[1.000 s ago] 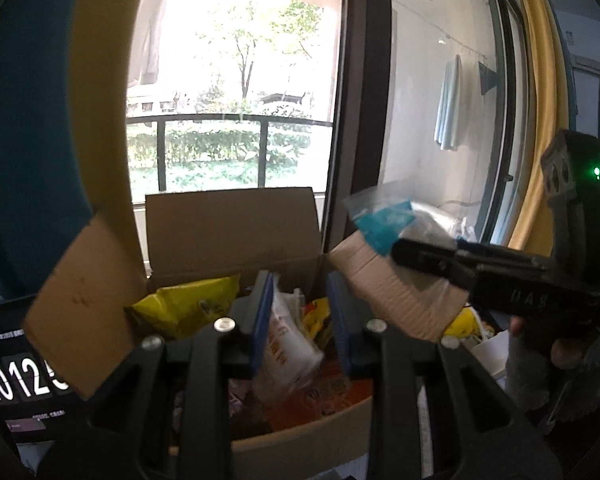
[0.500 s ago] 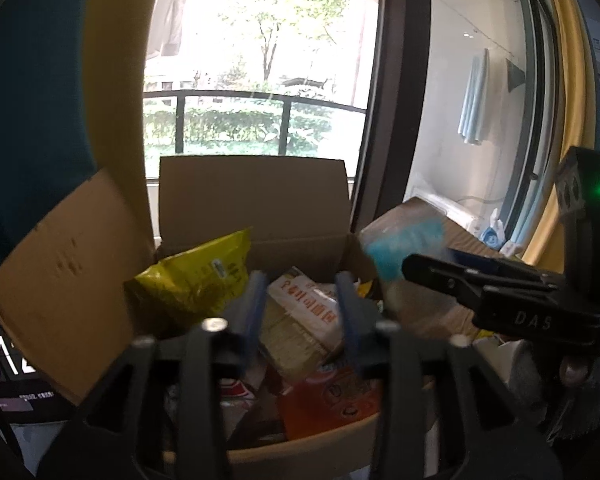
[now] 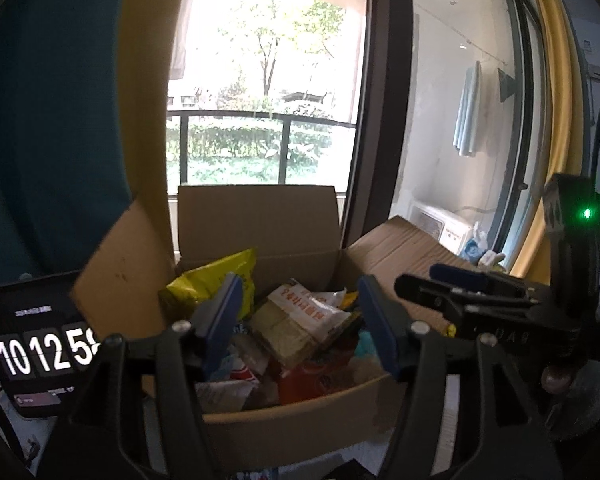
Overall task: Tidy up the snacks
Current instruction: 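Withdraw both open tools from the box toward the table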
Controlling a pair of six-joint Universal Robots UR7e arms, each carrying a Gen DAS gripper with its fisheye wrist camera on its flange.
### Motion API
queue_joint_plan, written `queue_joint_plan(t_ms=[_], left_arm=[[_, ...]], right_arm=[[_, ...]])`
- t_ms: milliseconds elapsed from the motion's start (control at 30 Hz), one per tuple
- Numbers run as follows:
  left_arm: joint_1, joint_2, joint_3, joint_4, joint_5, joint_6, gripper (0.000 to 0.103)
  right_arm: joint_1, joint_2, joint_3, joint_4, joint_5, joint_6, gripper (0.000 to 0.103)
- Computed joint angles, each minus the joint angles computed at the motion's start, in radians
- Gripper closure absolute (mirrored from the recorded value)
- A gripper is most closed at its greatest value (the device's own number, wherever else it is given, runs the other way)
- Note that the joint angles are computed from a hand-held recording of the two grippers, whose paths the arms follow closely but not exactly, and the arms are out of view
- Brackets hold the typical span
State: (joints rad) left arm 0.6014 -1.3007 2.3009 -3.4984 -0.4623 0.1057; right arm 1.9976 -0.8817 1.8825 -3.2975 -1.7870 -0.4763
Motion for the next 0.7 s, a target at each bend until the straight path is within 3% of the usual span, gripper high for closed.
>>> queue_joint_plan(t_ms=[333,533,600,700], left_arm=[[-0.158,-0.126,0.144,0.112,0.088,-0.166,0.041],[-0.256,-0.224,0.237,0.229,0.148,-0.321,0.041],[-0.282,-0.258,0.263,0.293,0.169,-0.387,0.041],[-0.320,-0.340,0.296,0.490,0.191,-0.543,0.041]], right_arm=[[0.040,-0.092,0.133,-0.048,-0.037,0.017,0.031],[0.063,-0.131,0.214,-0.083,-0.068,0.031,0.031],[0.068,-0.143,0.238,-0.088,-0.067,0.044,0.031],[0.081,-0.159,0.272,-0.104,-0.074,0.055,0.031]])
